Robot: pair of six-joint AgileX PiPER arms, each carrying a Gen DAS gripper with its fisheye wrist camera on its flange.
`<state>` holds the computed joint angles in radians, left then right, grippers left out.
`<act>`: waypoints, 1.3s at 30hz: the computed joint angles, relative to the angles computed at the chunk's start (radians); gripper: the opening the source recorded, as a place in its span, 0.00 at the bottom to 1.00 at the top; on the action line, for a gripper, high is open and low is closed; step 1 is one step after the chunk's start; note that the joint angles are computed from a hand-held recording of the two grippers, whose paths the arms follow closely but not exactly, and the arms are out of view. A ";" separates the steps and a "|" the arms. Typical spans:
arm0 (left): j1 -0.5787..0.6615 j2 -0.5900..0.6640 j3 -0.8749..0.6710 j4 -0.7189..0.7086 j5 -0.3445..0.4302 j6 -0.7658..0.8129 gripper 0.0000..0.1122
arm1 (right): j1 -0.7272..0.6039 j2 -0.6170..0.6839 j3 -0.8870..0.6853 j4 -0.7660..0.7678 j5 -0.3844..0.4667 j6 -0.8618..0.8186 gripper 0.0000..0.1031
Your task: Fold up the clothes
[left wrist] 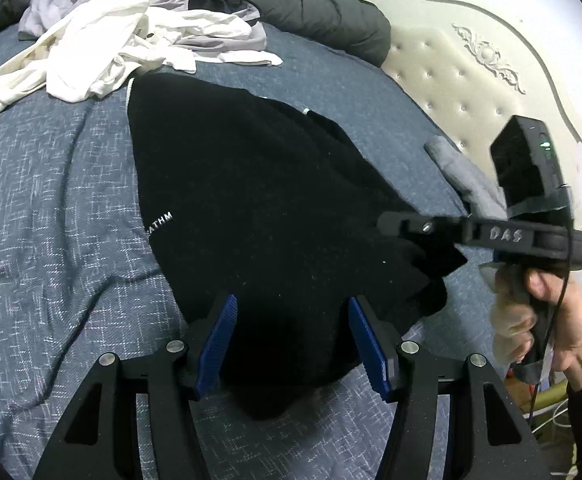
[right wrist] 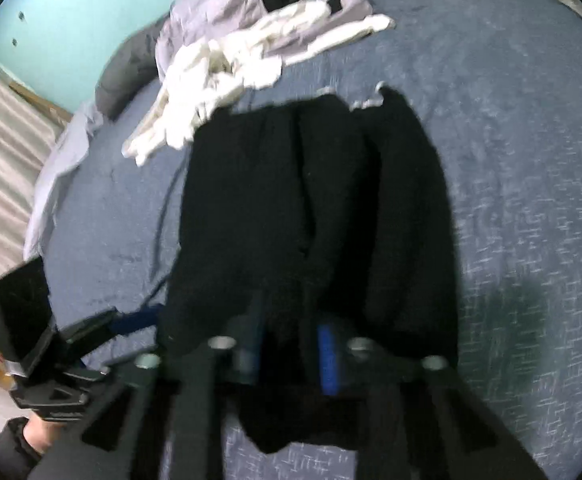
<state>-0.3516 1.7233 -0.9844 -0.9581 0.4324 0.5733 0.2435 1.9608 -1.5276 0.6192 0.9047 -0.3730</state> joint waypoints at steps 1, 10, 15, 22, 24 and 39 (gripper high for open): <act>-0.003 -0.001 -0.003 0.013 0.002 -0.013 0.55 | -0.008 -0.020 0.015 0.015 -0.007 -0.018 0.12; -0.105 0.003 -0.101 0.276 0.042 -0.257 0.55 | -0.033 -0.197 0.137 -0.094 -0.040 -0.024 0.11; -0.139 0.036 -0.141 0.381 0.075 -0.349 0.55 | -0.101 -0.100 0.220 -0.048 -0.042 -0.047 0.12; -0.097 -0.037 -0.094 0.381 0.048 -0.366 0.55 | -0.121 -0.073 0.188 -0.052 -0.025 -0.064 0.17; -0.084 -0.031 -0.098 0.393 0.057 -0.364 0.55 | -0.114 -0.105 0.189 -0.101 -0.040 -0.034 0.32; -0.115 0.019 -0.078 0.421 0.010 -0.367 0.55 | -0.005 -0.168 0.248 -0.237 -0.090 -0.023 0.01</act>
